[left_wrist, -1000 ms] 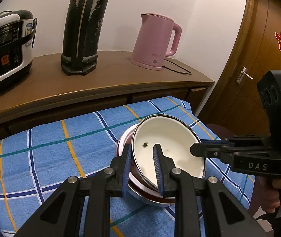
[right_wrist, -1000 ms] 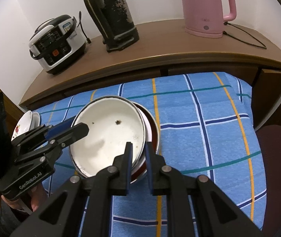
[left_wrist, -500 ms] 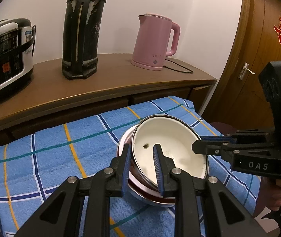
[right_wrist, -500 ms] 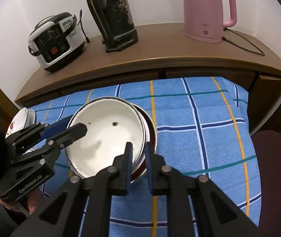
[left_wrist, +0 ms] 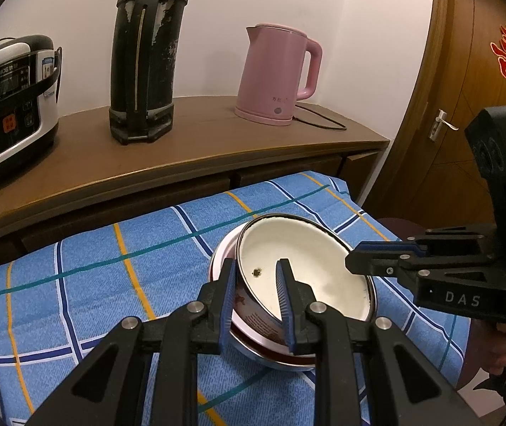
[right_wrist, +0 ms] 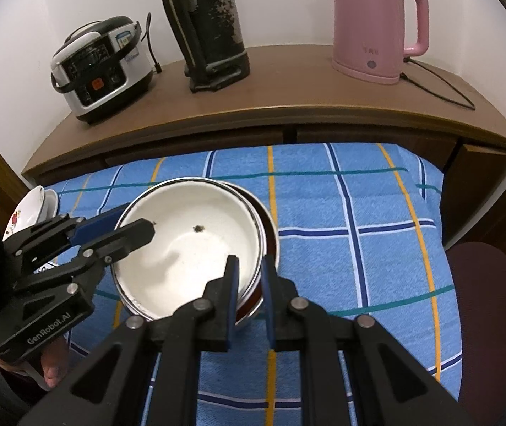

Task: Organize plates and bowls
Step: 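Lower the white enamel bowl into the pink and steel bowls, then open the right tool to release the white enamel bowl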

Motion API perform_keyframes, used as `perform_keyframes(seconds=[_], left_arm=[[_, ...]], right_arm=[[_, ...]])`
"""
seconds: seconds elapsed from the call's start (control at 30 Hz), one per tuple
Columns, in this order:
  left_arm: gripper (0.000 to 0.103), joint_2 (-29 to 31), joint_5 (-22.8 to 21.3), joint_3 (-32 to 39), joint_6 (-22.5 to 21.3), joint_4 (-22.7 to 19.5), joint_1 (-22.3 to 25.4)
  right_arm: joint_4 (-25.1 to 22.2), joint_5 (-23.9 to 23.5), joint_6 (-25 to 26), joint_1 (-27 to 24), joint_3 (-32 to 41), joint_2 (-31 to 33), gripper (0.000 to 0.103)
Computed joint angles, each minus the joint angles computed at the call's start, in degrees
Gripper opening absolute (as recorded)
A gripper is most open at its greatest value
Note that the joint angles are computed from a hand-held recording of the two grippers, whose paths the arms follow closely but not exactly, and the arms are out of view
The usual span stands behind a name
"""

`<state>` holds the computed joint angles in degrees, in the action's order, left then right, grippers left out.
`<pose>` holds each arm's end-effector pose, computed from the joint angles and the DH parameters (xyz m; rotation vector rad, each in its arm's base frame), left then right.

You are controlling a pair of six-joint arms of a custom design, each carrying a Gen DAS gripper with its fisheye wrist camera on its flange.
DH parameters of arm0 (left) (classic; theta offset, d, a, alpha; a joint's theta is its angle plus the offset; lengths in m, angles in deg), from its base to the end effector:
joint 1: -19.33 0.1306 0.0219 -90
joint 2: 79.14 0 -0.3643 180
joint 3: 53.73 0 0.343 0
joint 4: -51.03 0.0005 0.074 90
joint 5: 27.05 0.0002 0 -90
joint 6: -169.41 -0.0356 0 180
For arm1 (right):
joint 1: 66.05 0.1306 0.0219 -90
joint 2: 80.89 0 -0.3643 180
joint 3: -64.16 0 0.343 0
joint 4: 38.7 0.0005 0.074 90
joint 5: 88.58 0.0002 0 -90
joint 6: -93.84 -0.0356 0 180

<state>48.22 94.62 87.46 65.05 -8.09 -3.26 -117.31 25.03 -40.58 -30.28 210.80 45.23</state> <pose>0.5921 -0.2671 0.4279 0.9868 2.1039 -0.7211 0.5069 0.3470 0.4545 0.3319 2.4405 0.0596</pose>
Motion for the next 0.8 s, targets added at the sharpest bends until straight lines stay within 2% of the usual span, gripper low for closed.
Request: perform_keyframes(seconds=[0.3,0.57,0.7,0.8], left_arm=[[0.027,0.13,0.13,0.17,0.04,-0.06,0.05],[0.033,-0.16,0.38,-0.23,-0.66,0.16,-0.1],[0.043,0.5,1.53,1.02,-0.98,-1.04,0.06],[0.054,0.33,1.76,0.9,-1.49,-1.3,-0.01]], right_arm=[[-0.01,0.06,0.15,-0.02,0.02,0.01,0.013],[1.08,0.54,0.47,0.04,-1.25,-0.49,0.012],[1.55,0.49,0.55,0.01,-1.79,-0.79,0.013],[2.3,0.55,0.84,0.11,-2.29,-1.05,0.019]])
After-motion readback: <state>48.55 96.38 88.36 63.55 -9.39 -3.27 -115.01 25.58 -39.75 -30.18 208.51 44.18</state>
